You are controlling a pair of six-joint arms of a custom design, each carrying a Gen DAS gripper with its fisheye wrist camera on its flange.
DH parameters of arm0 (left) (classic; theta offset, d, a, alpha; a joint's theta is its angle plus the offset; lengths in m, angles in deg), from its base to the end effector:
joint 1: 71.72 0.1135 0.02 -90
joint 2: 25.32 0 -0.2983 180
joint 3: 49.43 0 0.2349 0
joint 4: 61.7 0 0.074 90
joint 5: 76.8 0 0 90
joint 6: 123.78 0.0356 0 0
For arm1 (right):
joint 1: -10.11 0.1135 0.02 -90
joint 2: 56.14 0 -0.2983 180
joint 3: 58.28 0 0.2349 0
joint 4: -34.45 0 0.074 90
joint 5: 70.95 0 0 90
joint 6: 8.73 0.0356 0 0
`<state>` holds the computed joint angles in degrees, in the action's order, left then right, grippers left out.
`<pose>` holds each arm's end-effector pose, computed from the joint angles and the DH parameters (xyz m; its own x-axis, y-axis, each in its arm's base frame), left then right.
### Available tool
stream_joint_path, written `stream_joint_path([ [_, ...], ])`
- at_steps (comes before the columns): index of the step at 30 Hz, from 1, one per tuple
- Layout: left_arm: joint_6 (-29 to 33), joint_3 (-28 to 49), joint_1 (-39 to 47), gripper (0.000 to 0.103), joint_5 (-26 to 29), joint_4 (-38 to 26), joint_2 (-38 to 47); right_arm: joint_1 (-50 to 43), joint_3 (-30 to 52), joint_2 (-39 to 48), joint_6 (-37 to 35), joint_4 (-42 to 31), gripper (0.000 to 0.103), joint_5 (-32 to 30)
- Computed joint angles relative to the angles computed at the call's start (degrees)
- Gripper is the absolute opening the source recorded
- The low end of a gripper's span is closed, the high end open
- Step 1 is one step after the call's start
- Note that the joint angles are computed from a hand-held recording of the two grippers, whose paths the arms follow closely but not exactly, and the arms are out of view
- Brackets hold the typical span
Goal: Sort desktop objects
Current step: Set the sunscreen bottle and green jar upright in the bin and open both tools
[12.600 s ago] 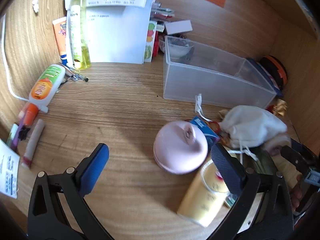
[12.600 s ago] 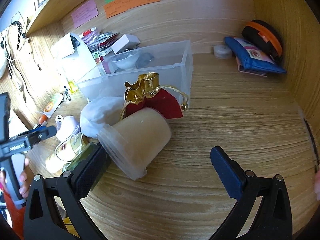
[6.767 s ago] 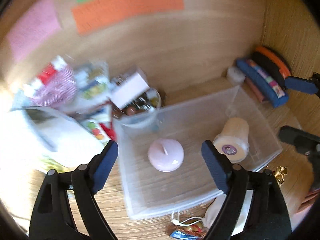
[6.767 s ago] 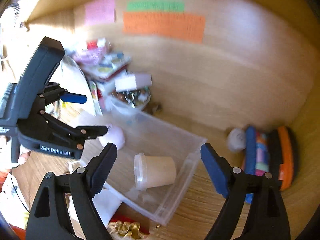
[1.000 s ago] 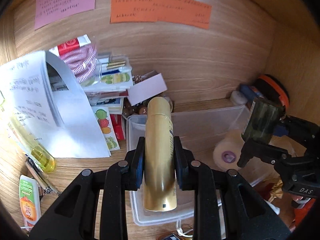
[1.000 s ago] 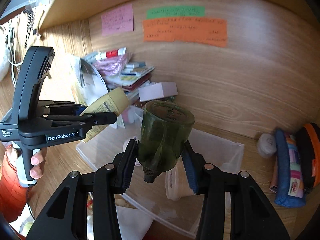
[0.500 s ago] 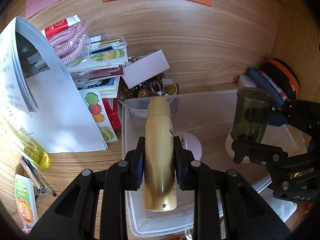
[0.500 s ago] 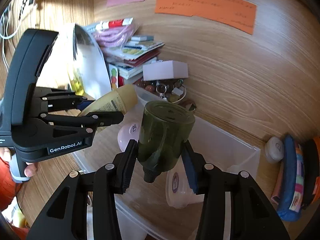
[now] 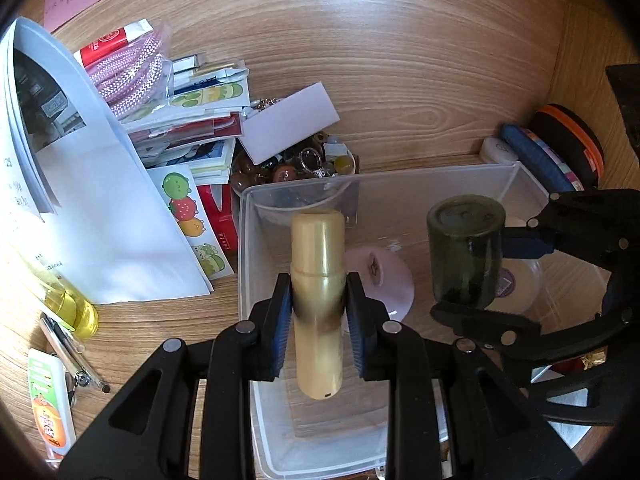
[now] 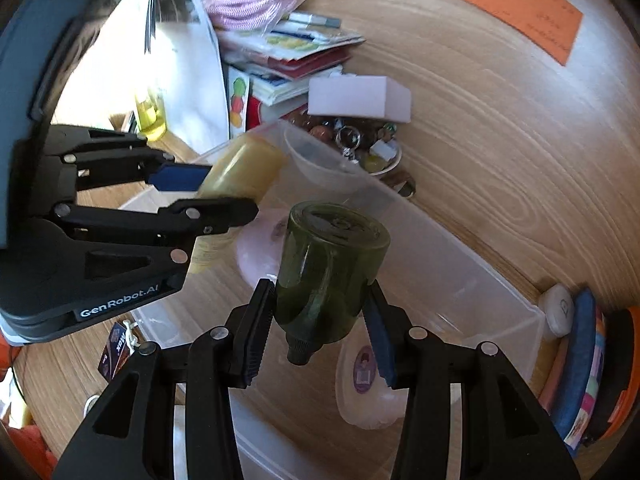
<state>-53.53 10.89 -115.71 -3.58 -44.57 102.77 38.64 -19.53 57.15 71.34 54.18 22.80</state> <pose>0.2672 -0.2436 0.0473 -0.7037 0.2297 -0.6723 0.3139 0.9494 -0.0042 0.2328 0.1239 0.0716 -0.6308 -0.5388 -0.5584 -0.5607 0.8140 -0.1520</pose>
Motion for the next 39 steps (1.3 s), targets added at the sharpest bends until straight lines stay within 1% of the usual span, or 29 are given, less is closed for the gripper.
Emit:
stream_joint_path([
  [5,0.4,0.3,-0.6,0.026,-1.5,0.1,0.5,0.9,1.0,0.5,0.0,-1.4,0.041,1.2],
  [10,0.6,-0.4,-0.2,0.026,-0.6,0.9,0.2,1.4,1.2,0.3,0.2,-2.0,0.042,2.3],
  [12,0.7,-0.4,-0.3,0.026,-0.6,0.8,0.2,1.6,0.9,0.0,0.5,-1.7,0.046,2.9],
  [13,0.9,-0.3,-0.4,0.027,-0.6,0.8,0.2,1.8,0.6,-0.2,0.6,-1.3,0.052,3.3],
  [14,0.9,-0.2,-0.4,0.028,-0.6,0.7,0.2,2.0,0.3,-0.5,0.7,-0.9,0.057,3.9],
  [17,1.0,-0.2,-0.6,0.035,-0.1,0.8,0.1,3.1,-1.0,-0.9,1.6,1.8,0.065,6.2],
  [22,1.0,0.7,-1.6,0.043,-1.0,-0.5,0.4,3.6,-4.1,-2.7,2.8,5.1,0.071,7.5],
  [24,1.1,0.7,-1.8,0.049,-0.6,-1.1,0.1,3.2,-5.1,-3.5,2.9,6.0,0.072,7.8],
  [26,1.0,0.5,-2.2,0.052,-1.0,-1.4,-0.3,3.0,-6.8,-4.7,3.0,7.0,0.072,8.1],
  [28,0.7,-0.1,-2.6,0.060,-1.8,-1.5,-1.3,2.5,-8.4,-6.1,3.0,8.1,0.074,8.2],
  [29,0.4,-0.7,-2.9,0.068,-2.3,-1.3,-1.9,2.2,-8.9,-6.5,2.8,8.6,0.074,8.1],
  [30,0.2,-1.1,-2.9,0.074,-2.2,-1.0,-2.5,2.1,-9.9,-7.4,3.0,9.1,0.075,8.5],
  [32,-0.9,-2.3,-2.5,0.075,-1.1,-0.6,-3.9,2.3,-11.3,-8.6,3.1,10.0,0.078,9.4],
  [35,-2.1,-3.1,-2.2,0.075,-0.2,-1.5,-5.5,2.8,-14.1,-11.1,3.0,12.1,0.080,11.7],
  [37,-2.9,-4.0,-2.4,0.077,-0.2,-2.0,-6.8,2.9,-15.8,-14.0,3.2,12.1,0.080,11.7],
  [39,-3.8,-5.3,-3.3,0.084,-1.4,-2.1,-8.5,2.8,-17.4,-16.8,3.3,11.8,0.080,11.8],
])
